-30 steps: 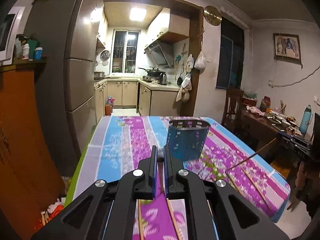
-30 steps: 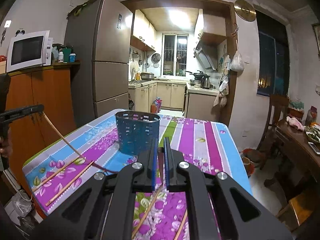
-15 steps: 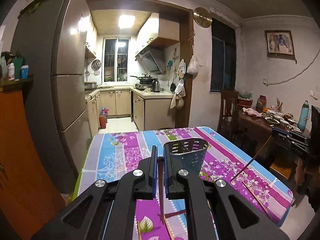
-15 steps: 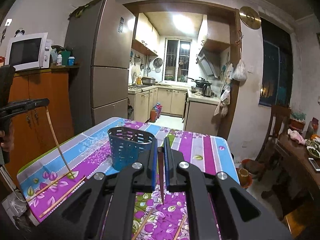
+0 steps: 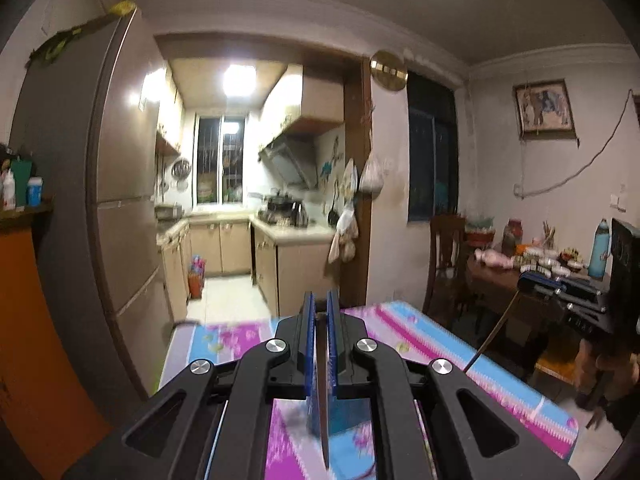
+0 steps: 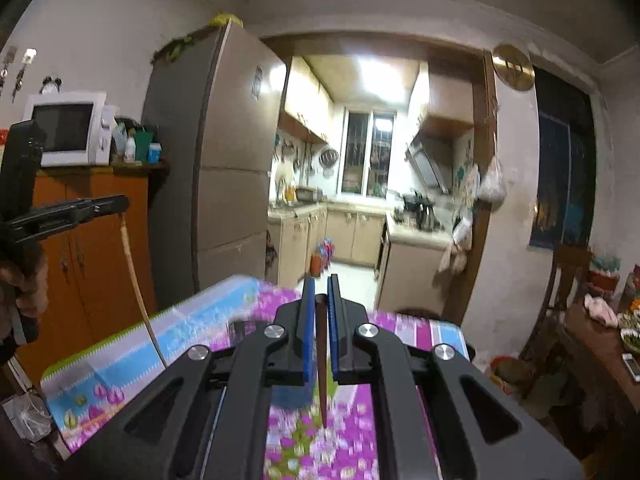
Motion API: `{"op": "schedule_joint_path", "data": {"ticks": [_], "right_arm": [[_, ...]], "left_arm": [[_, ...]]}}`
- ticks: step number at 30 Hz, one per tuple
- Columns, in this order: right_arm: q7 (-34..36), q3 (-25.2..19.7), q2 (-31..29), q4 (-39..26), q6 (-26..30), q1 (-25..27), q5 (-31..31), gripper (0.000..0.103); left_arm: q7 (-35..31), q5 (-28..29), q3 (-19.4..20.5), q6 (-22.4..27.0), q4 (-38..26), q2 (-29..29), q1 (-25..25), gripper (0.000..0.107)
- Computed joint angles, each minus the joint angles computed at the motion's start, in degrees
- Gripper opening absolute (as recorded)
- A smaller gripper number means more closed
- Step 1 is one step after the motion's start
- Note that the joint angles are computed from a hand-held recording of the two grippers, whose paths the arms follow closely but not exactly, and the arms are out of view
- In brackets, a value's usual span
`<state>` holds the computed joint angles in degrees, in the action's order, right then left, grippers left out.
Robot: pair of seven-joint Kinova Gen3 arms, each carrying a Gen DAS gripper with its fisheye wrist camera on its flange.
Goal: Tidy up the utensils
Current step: 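Lower the right tool's chopstick into the holder and open it while the left tool releases its chopstick there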
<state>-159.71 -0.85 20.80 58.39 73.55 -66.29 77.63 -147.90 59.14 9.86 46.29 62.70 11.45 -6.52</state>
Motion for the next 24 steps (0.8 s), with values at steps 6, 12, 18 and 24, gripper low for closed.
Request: {"op": "schedule_joint_path", "data": {"ticks": [6,12,18,24], "right_arm": [[3.79,2.70,2.97,-7.77,-6.99,1.74,1.52,0.005],[5.96,6.45,6.53,-13.14,-13.28,4.97,-3.23,0.005],[3.82,9.58,8.13,-13.25,-17.15,7.75,-8.58,0.005],[0.38,10.77,9.42,-11.67,-19.25,9.89,-12.86,0.005]], "left_arm": [[2.41,-1.90,2.84,-7.63,-9.87,4.96,4.94,0.007],[9.79,-11.38,4.96,-12.22,-21.24,12.71,11.41,0.007],[12.05,-18.85,6.97,-16.63,-26.14,18.94,15.55,0.007],[13.27,-23.68,9.56,-16.68,-25.34,22.76,15.66,0.007]]}}
